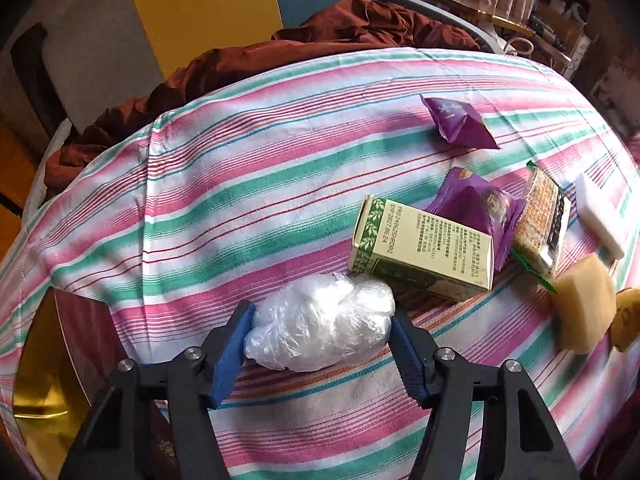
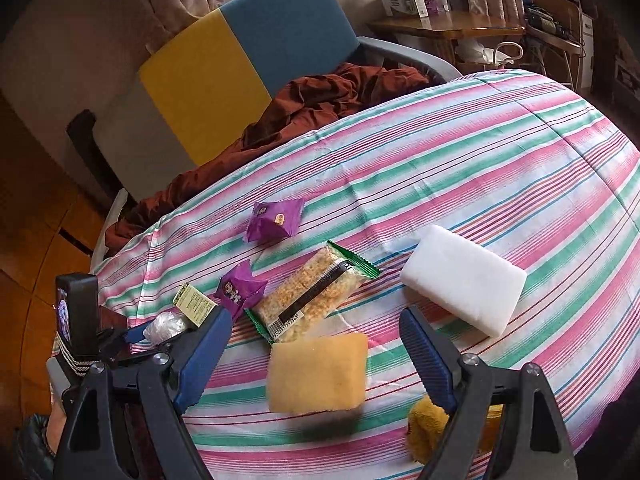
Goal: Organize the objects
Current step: 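Move both grippers back to the table and grasp the plastic-wrapped bundle with left gripper, then carry bundle to gold box with left gripper while right gripper grasps green-white medicine box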
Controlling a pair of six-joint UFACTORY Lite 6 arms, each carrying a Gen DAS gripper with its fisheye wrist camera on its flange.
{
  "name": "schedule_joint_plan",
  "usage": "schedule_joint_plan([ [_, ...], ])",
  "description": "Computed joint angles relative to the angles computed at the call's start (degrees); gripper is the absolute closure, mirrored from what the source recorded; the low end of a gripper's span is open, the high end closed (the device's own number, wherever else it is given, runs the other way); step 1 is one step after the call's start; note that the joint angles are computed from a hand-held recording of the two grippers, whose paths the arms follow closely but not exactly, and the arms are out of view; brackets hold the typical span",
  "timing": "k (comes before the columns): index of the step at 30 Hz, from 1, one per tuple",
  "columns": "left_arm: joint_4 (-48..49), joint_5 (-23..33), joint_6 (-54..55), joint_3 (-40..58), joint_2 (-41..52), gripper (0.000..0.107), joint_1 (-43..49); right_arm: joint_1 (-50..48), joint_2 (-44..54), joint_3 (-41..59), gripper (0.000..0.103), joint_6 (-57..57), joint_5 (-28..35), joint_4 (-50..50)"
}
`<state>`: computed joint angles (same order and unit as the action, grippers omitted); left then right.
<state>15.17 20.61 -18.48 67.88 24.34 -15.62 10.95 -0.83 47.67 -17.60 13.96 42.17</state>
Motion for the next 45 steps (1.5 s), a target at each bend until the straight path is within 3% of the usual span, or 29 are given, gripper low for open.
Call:
schedule_joint_plan([
  [5,-3.0,-4.2,2.3,-8.1,-7.6,0.044,0.5,1.2,0.8,0.6,0.016,2.6,0.0,-3.1],
  [7,-11.4,-5.3,9.8,-12.7,-13.1,0.044,1.4,2.3,1.4,1.0,0.016,5.2,-0.2,-6.1],
  [14,-26.1,-4.1,23.2,-27.5,-35.9,0.043,2.9,8.6,3.8,2.9,0.016,23.1,-1.2,-26.7],
  [16,-31.2,-1.8,28.6,-30.8,-42.2,0.043,4.9,10.8,4.3,3.9,0.017,21.2,-1.5,-26.9],
  [19,-35.9,1.9,34.7,-35.1,-51.3,0.043,9.3,15.0,7.5,8.2,0.026,16.3,-0.8,-25.8],
  [24,-44.2,9.1,46.6,-40.6,-61.9,0.043,21.1,21.6,21.4,23.9,0.031,22.9,3.6,-39.6],
  [27,-50.4,16.9,57.3,-42.8,-67.7,0.043,34.0,23.9,31.9,36.1,0.031,29.9,7.5,-49.5],
  [29,-53.9,21.7,64.3,-43.3,-69.2,0.043,43.2,24.7,39.1,44.8,0.031,31.4,11.2,-52.2],
  [32,-58.4,29.6,75.6,-42.9,-69.0,0.043,59.4,25.3,49.2,57.3,0.041,31.9,17.0,-54.0],
  [35,-61.6,35.6,85.8,-41.1,-65.3,0.043,75.0,26.0,54.1,63.1,0.074,33.2,20.6,-56.3],
  [39,-64.5,38.0,94.6,-36.5,-55.9,0.043,88.8,27.9,49.9,56.4,0.074,36.8,18.1,-60.2],
  [45,-67.9,35.4,95.4,-28.2,-41.8,0.043,91.7,30.8,39.7,41.4,0.074,42.6,11.7,-62.0],
])
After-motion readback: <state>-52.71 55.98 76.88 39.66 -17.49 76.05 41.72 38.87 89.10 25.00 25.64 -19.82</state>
